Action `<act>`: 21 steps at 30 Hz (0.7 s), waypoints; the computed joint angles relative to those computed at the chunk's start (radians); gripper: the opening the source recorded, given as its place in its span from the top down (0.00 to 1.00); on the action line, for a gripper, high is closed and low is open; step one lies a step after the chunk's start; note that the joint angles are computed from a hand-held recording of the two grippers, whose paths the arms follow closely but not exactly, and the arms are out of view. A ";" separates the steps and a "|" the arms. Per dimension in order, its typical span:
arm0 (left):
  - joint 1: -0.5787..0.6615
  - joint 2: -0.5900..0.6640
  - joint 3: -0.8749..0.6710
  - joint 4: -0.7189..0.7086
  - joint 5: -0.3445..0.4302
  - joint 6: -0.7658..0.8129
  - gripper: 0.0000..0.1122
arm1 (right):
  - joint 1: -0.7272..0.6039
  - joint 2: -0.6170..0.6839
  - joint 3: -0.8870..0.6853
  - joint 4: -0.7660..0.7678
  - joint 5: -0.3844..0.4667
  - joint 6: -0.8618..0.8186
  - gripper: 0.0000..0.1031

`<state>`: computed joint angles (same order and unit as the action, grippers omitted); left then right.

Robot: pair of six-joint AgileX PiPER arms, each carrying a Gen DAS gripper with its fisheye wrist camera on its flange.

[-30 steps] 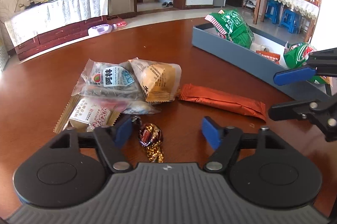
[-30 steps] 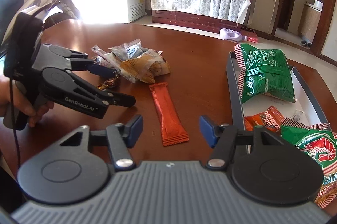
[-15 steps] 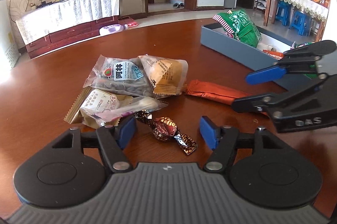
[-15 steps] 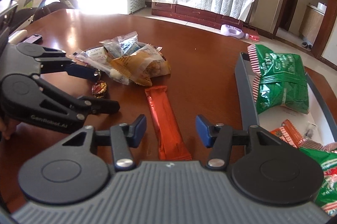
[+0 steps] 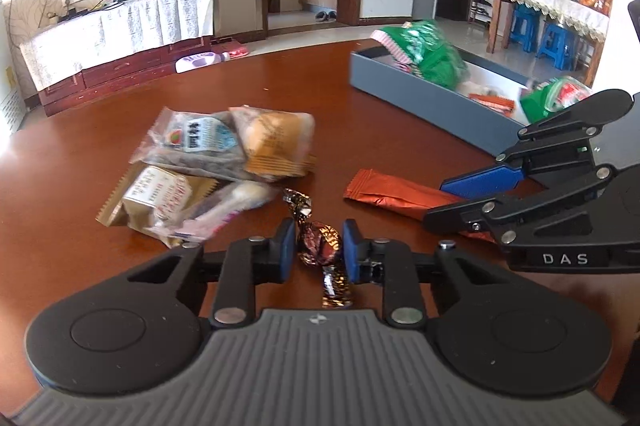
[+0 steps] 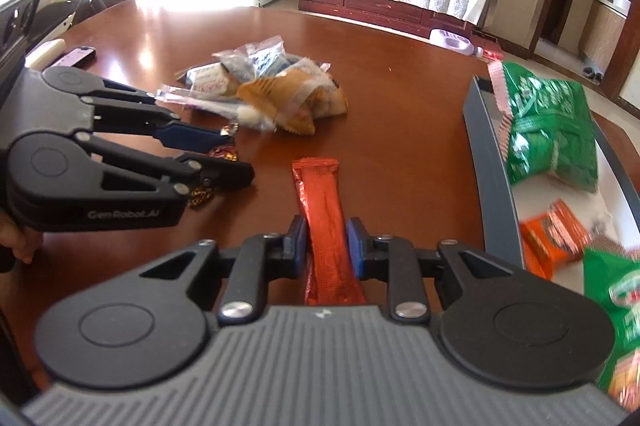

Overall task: Organize snacks
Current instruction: 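Grasp the wrapped chocolate candy with the left tool while the right tool grasps the red stick packet, then carry the chocolate candy and red stick packet toward the grey box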

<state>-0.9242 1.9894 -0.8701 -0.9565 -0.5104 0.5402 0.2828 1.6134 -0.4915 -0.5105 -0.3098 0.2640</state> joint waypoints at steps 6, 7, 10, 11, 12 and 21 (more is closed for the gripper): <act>-0.085 -0.006 0.003 -0.157 -0.039 0.088 0.75 | 0.025 -0.082 0.087 0.105 0.017 -0.076 0.75; -0.099 -0.008 0.010 -0.168 -0.048 0.073 0.75 | 0.026 -0.099 0.107 0.109 0.017 -0.071 0.75; -0.157 -0.008 0.015 -0.244 -0.087 0.087 0.75 | 0.053 -0.153 0.165 0.176 0.020 -0.114 0.75; -0.178 -0.006 0.014 -0.276 -0.102 0.099 0.75 | 0.065 -0.166 0.181 0.214 0.018 -0.145 0.75; -0.200 -0.004 0.009 -0.320 -0.122 0.118 0.75 | 0.076 -0.174 0.192 0.251 0.014 -0.173 0.75; -0.257 0.017 -0.031 -0.541 -0.202 0.198 0.32 | 0.097 -0.152 0.228 0.396 -0.077 -0.308 0.70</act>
<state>-1.1808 2.0063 -0.9012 -1.4977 -0.7128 0.7380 0.3799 1.4616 -0.2635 -0.1140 -0.3870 -0.0438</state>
